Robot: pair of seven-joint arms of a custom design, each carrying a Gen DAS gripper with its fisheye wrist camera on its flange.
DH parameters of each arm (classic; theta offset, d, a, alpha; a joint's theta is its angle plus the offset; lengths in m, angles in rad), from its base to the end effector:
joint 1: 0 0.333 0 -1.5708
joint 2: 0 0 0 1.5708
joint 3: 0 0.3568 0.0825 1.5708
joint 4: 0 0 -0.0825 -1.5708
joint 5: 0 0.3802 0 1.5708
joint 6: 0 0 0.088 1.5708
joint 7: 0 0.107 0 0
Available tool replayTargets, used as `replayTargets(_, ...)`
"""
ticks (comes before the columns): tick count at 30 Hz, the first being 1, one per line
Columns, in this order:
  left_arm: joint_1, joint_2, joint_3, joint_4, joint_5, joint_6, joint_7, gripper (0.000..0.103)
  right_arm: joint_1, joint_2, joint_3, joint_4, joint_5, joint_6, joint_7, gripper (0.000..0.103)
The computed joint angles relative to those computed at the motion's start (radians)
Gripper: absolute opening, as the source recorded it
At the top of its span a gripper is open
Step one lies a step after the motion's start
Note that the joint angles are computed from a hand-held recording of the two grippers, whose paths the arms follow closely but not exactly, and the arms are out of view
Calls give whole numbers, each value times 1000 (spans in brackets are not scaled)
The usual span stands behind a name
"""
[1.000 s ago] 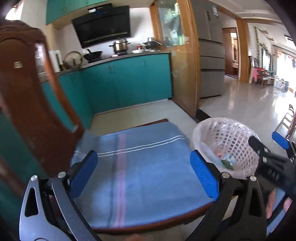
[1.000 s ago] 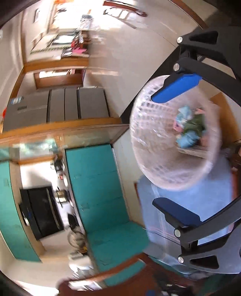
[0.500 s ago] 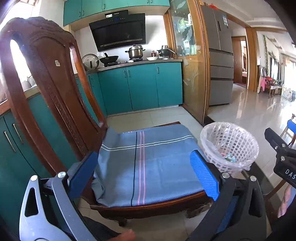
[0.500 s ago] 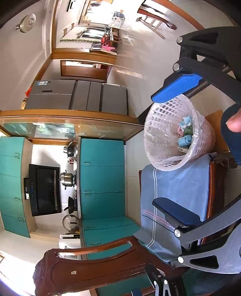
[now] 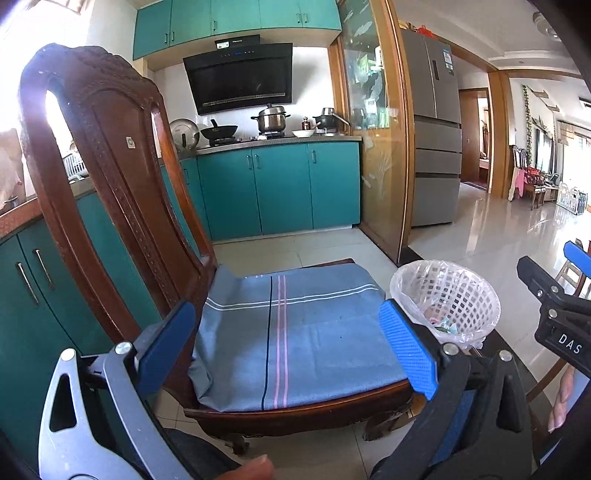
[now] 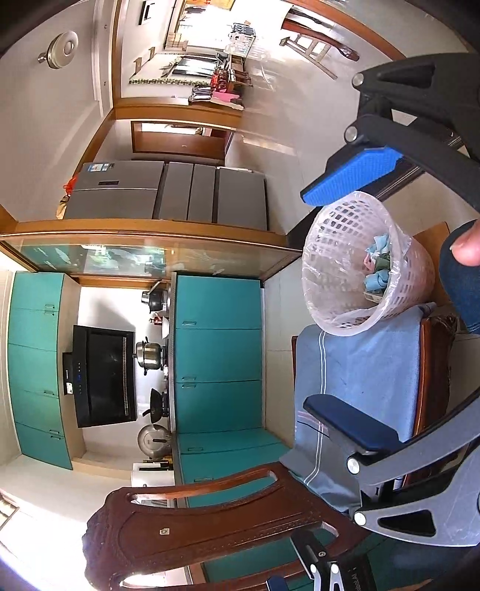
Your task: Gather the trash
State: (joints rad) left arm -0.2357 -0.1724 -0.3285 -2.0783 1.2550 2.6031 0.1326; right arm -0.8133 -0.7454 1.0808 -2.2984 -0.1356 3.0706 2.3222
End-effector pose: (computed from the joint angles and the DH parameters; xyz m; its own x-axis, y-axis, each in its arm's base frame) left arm 0.4393 -0.3163 0.6062 -0.0042 -0.9961 -0.0880 -0.4132 0.0819 -0.9070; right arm 0.4198 0.2807 0.6148 -0.0984 -0.9932 0.0622 -0.3024 -0.0297 -0.9527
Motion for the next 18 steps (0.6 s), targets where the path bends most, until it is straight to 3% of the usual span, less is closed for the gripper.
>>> replayTargets(18, -4, 20, 9, 16, -23, 4, 32, 100, -16, 22, 22, 26, -11, -17, 7, 100)
